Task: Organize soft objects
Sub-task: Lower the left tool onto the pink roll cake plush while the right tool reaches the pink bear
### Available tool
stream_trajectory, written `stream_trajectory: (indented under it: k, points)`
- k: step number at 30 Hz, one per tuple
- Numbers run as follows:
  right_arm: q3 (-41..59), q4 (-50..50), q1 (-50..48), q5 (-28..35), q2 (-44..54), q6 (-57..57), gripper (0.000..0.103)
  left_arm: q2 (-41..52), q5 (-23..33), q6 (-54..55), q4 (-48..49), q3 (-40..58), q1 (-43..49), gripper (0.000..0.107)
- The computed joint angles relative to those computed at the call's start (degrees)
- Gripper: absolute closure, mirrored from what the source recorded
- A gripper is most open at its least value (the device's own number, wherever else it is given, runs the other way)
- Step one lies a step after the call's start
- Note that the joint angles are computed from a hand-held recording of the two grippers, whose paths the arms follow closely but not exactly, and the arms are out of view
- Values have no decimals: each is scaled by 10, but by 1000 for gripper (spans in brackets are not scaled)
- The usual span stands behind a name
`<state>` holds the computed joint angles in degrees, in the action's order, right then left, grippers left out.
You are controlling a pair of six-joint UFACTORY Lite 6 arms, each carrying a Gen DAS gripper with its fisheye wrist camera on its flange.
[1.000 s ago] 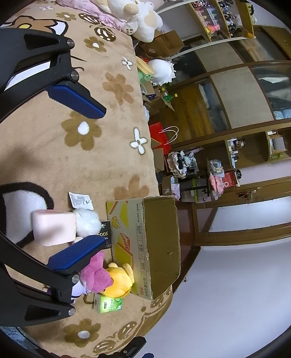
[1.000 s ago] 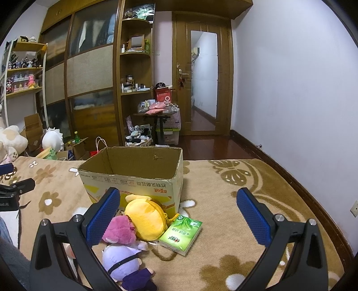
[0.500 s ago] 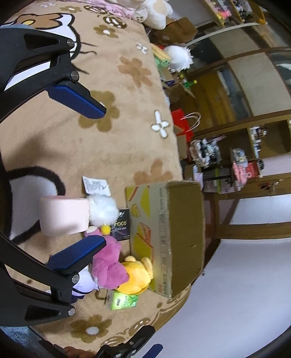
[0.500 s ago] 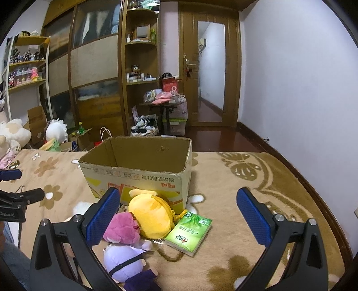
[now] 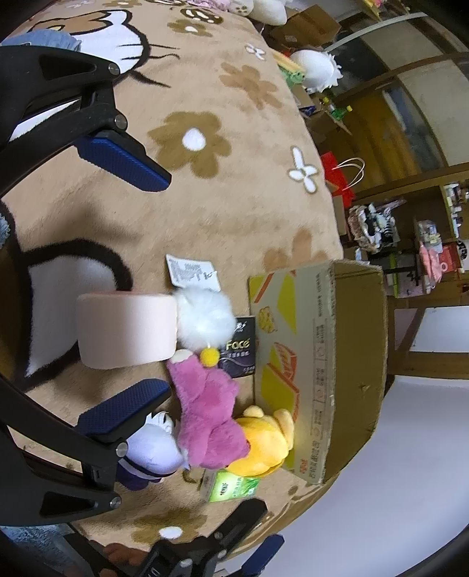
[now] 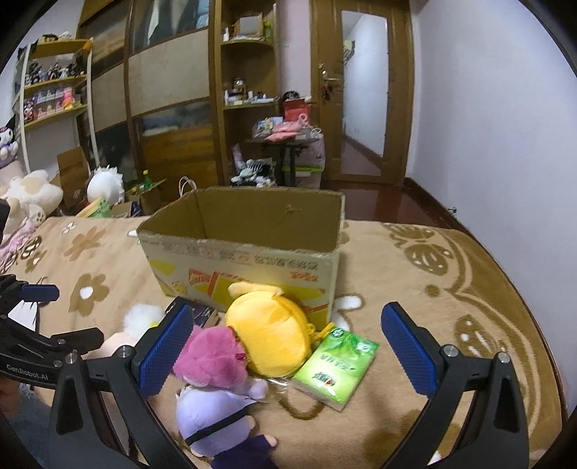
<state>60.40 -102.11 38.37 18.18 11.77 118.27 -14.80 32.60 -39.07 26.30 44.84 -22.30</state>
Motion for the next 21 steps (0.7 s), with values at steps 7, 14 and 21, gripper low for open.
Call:
stream_trajectory:
  k: [7,14,21]
  points:
    - [44,58,6,-29,56,-57,0,33,-4,34,-37,9,5,4]
    - [69,120,-2,-58,90,-104,0,69,1,62,-68,24,14,4]
    - [89,254,-14,-92,117,-217,0,106,2,71,-78,32,15,4]
